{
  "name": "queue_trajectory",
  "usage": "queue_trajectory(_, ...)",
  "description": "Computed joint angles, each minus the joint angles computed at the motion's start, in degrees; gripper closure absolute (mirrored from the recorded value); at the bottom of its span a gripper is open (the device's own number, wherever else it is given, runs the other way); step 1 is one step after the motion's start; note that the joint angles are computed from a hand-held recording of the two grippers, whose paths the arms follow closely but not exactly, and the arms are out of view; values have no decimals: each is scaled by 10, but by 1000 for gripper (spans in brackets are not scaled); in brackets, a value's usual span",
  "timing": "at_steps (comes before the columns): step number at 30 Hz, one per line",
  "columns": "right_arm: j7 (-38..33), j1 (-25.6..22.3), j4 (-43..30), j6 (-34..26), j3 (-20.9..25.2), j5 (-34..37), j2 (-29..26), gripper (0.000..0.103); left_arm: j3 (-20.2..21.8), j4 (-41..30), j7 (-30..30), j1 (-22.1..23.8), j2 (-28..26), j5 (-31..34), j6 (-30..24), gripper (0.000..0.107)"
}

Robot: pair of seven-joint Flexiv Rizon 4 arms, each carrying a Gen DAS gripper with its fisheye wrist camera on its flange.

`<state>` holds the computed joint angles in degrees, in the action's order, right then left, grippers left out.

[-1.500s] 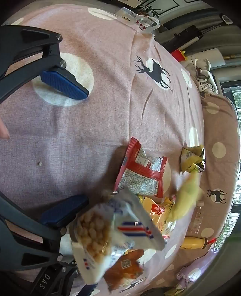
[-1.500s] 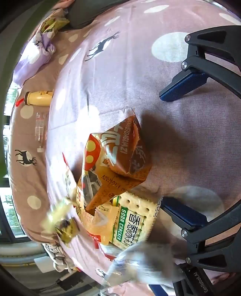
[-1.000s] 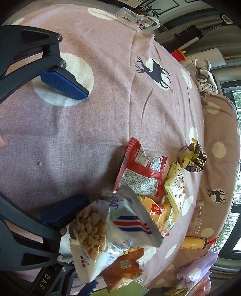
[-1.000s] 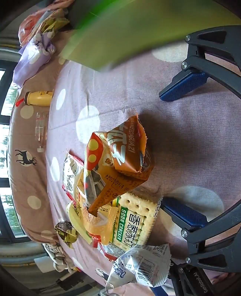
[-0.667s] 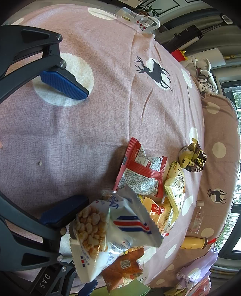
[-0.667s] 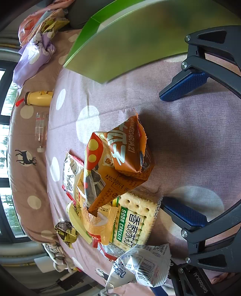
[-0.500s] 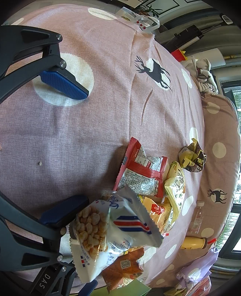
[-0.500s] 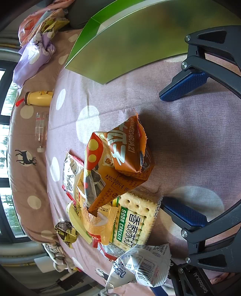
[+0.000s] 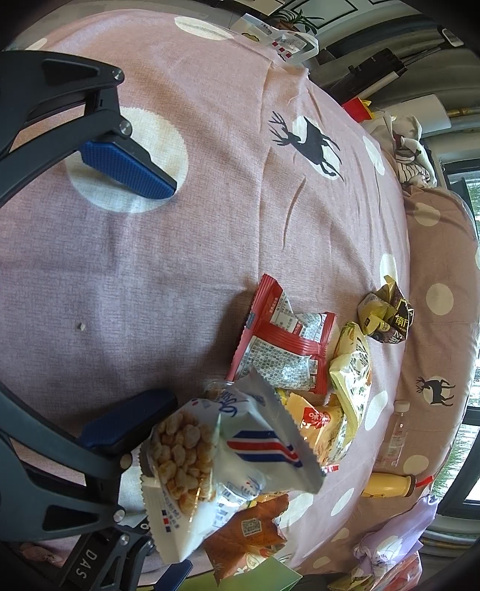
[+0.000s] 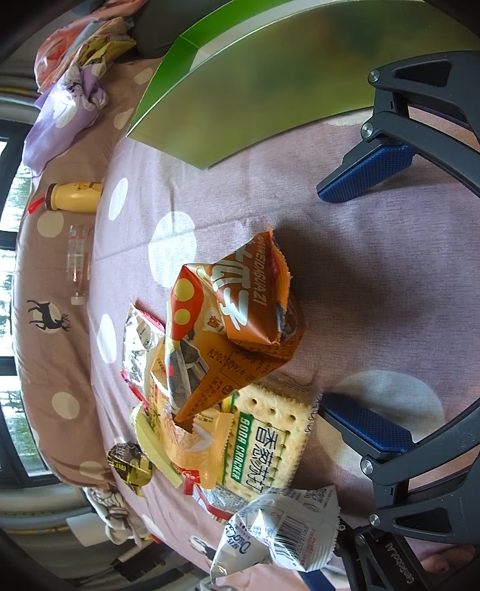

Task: Organize snacks
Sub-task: 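Grasp the white peanut snack bag with the right gripper, then carry the white peanut bag with the right gripper over the green box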

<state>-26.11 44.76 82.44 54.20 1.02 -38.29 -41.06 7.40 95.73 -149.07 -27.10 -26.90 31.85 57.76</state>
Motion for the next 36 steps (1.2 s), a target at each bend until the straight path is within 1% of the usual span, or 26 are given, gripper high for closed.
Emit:
queue_trajectory(2,-13,-8,11,2,16,17,11,0,-8,13,16,9,7,-11,12,4)
queue_trajectory(5,-11,-26,38,35,41,57,34,0,-21,42,45,28,20,-37,49,4)
queue_trajectory(8,10,-31,77,98,40,70,63,0,-36,86,71,52,35,-79,124,5)
queue_trajectory(9,19,-29,87,115,36,68,73,1,-52,111,91,71,40,-109,169,5)
queue_trajectory(10,19,-30,87,119,38,70,77,1,-63,128,107,83,42,-134,199,5)
queue_trajectory(11,13,-32,83,117,44,76,80,1,-88,150,133,105,44,-168,237,6)
queue_trajectory(12,4,-34,74,112,50,80,81,3,-108,164,153,121,45,-194,262,7)
queue_trajectory(14,-16,-36,53,108,58,88,78,9,-135,176,183,137,44,-228,288,9)
queue_trajectory(16,-48,-45,27,126,74,107,65,12,-150,176,210,141,44,-249,291,11)
queue_trajectory(17,-81,-57,1,130,97,130,49,16,-152,171,223,138,43,-256,290,11)
queue_trajectory(18,-117,-68,-31,119,123,158,31,22,-151,166,234,134,43,-262,286,11)
queue_trajectory(19,-144,-75,-57,106,142,182,17,24,-144,159,239,124,42,-266,282,11)
queue_trajectory(20,-180,-83,-99,82,168,208,-8,30,-145,154,250,124,41,-276,277,11)
queue_trajectory(21,-201,-84,-125,68,179,223,-22,34,-147,150,261,123,40,-286,275,11)
queue_trajectory(22,-225,-84,-166,42,191,237,-46,34,-154,147,274,127,38,-300,272,12)
queue_trajectory(24,-254,-81,-219,4,201,261,-75,34,-165,145,298,134,34,-327,262,17)
queue_trajectory(26,-294,-86,-284,-51,228,296,-108,34,-167,138,316,133,27,-350,255,17)
queue_trajectory(27,-311,-87,-307,-67,235,310,-119,34,-165,133,322,130,22,-359,253,17)
queue_trajectory(29,-326,-81,-342,-85,230,326,-137,34,-153,122,330,117,17,-373,239,20)
queue_trajectory(31,-325,-75,-353,-101,217,340,-142,34,-143,118,339,108,13,-389,234,24)
queue_trajectory(32,-337,-78,-349,-95,222,357,-143,34,-142,117,346,106,11,-396,233,28)
queue_trajectory(33,-358,-85,-346,-87,234,380,-146,34,-144,116,355,106,9,-404,231,31)
queue_trajectory(34,-371,-89,-353,-94,240,397,-150,34,-144,115,361,105,7,-411,229,31)
queue_trajectory(36,-369,-82,-346,-94,224,410,-147,34,-147,116,374,105,3,-422,236,36)
